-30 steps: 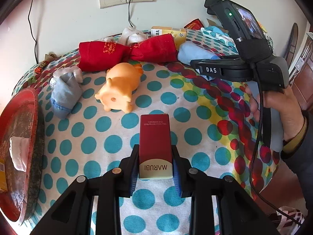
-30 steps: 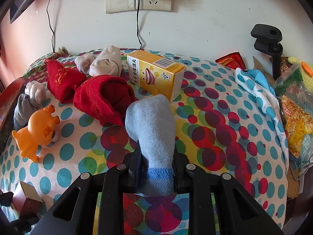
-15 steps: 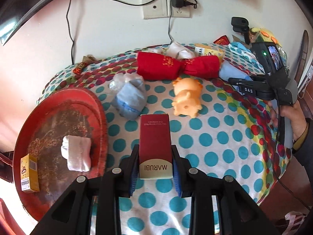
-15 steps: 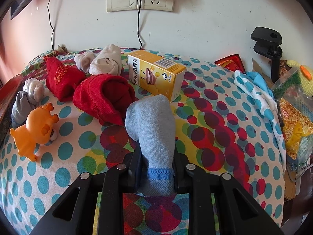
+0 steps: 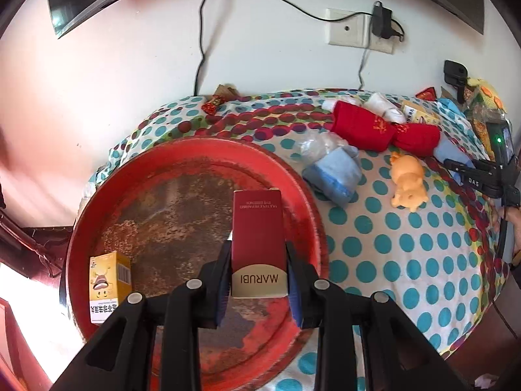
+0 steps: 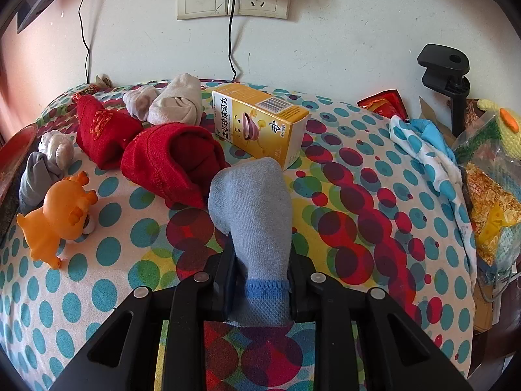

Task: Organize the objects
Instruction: 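Carry the red box into the tray beside the yellow box, open left gripper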

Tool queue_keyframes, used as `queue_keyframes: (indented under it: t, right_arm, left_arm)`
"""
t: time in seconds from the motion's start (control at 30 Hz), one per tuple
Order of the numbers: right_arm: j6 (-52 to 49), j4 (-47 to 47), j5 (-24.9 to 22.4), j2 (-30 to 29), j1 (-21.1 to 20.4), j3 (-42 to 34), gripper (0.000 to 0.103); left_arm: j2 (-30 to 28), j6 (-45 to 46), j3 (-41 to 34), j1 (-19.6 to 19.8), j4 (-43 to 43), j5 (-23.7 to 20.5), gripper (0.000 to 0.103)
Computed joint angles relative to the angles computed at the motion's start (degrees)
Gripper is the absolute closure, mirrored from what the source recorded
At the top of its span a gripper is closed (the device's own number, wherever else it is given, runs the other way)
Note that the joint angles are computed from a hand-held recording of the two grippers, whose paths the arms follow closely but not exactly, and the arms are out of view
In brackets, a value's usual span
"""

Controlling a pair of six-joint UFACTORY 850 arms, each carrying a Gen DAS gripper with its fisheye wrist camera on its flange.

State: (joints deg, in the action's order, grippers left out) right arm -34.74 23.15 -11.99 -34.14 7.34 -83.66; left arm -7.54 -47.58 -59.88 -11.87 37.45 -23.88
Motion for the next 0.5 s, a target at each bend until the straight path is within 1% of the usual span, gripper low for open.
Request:
queue_keyframes:
  t: [0.07, 0.13, 0.37, 0.43, 0.5]
  right_arm:
    - [0.08, -0.17, 0.05, 0.02, -0.02, 0.03, 0.081]
    - [-0.34, 0.41, -0.02, -0.02, -0.01, 0.01, 0.081]
    - [-0.17, 0.15, 0.12, -0.02, -0.01, 0.05, 0.081]
    - [-0.09, 0.1, 0.12, -0.04, 0.02, 0.04, 0.08]
    - [0.39, -0.46, 0.17, -0.04, 0.05, 0.02, 0.08]
  left_arm:
    - [0.27, 5.05, 0.11, 2.07, -5.19, 0.73, 0.073]
    - [0.4, 6.98, 0.19, 3.68, -6.59, 0.72, 0.073]
    - [-0.22, 10.85, -1.08, 8.68, -6.72, -1.04, 0.073]
    - [-0.73, 10.13, -1.66, 9.98, -5.12, -1.89, 0.073]
    - [-1.45, 11.79, -2.39, 11.63, -6.09, -2.25, 0.073]
